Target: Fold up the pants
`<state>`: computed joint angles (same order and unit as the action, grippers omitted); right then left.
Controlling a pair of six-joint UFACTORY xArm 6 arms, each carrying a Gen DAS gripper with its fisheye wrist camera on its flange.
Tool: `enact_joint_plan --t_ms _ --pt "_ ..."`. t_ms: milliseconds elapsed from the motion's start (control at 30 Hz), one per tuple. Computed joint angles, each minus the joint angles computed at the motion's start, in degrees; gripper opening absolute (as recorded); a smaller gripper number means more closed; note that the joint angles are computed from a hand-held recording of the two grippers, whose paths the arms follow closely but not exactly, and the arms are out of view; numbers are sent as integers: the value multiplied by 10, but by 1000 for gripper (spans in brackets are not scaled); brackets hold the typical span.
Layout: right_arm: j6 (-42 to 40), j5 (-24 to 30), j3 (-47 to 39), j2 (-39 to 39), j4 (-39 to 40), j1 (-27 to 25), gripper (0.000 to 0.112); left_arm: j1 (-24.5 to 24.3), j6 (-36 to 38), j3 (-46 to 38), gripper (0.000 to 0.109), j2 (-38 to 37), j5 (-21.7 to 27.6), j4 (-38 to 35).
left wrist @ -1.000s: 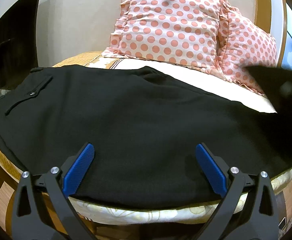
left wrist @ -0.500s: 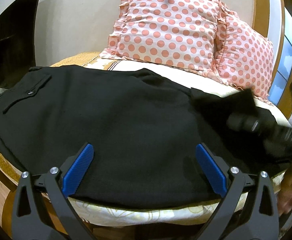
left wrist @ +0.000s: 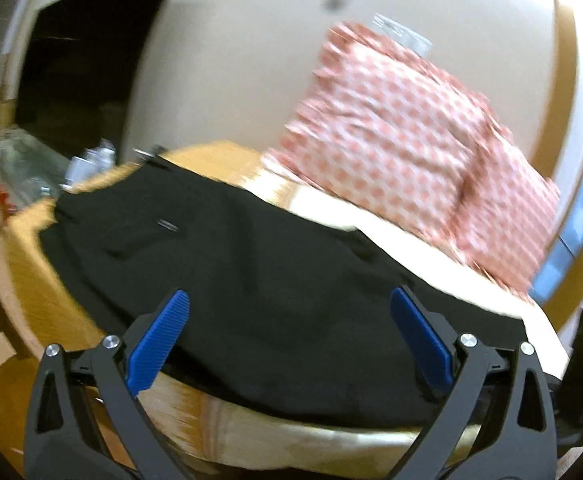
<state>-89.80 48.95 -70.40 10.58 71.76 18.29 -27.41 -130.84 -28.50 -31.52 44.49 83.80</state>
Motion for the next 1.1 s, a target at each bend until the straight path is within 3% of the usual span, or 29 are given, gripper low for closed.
enact_joint_plan --t_ms 100,200,233,333,400,467,533,633,700,833,933,1100 --pt "49 -65 -36 33 16 11 52 23 18 13 101 -31 10 -19" --pt "122 -128 -59 67 -58 32 52 66 55 2 101 -31 -15 -30" --pt "121 -123 -58 75 -79 37 53 83 68 -6 101 -23 -26 -30" --pt "40 -177 -22 56 -50 57 53 130 104 -18 101 -3 -72 -55" --pt "48 -161 -29 64 -48 50 53 157 115 -11 101 6 -115 -77" --pt "64 -125 -44 76 -47 36 54 164 134 -5 101 22 -116 -118" --pt "54 -133 -40 72 -44 40 55 165 135 8 99 29 -114 -135" --pt "42 -144 -26 60 -30 45 55 110 146 11 99 31 -41 -139" --pt "51 -136 -25 55 -33 43 56 97 123 26 99 15 -34 -118" --pt "47 -138 -21 52 -28 44 56 134 24 99 99 -95 -81 -74" --pt "40 -139 -19 51 -21 44 56 210 -1 142 97 -157 -157 -68" --pt "37 -138 -18 51 -17 44 56 320 -1 142 82 -151 -281 -49"
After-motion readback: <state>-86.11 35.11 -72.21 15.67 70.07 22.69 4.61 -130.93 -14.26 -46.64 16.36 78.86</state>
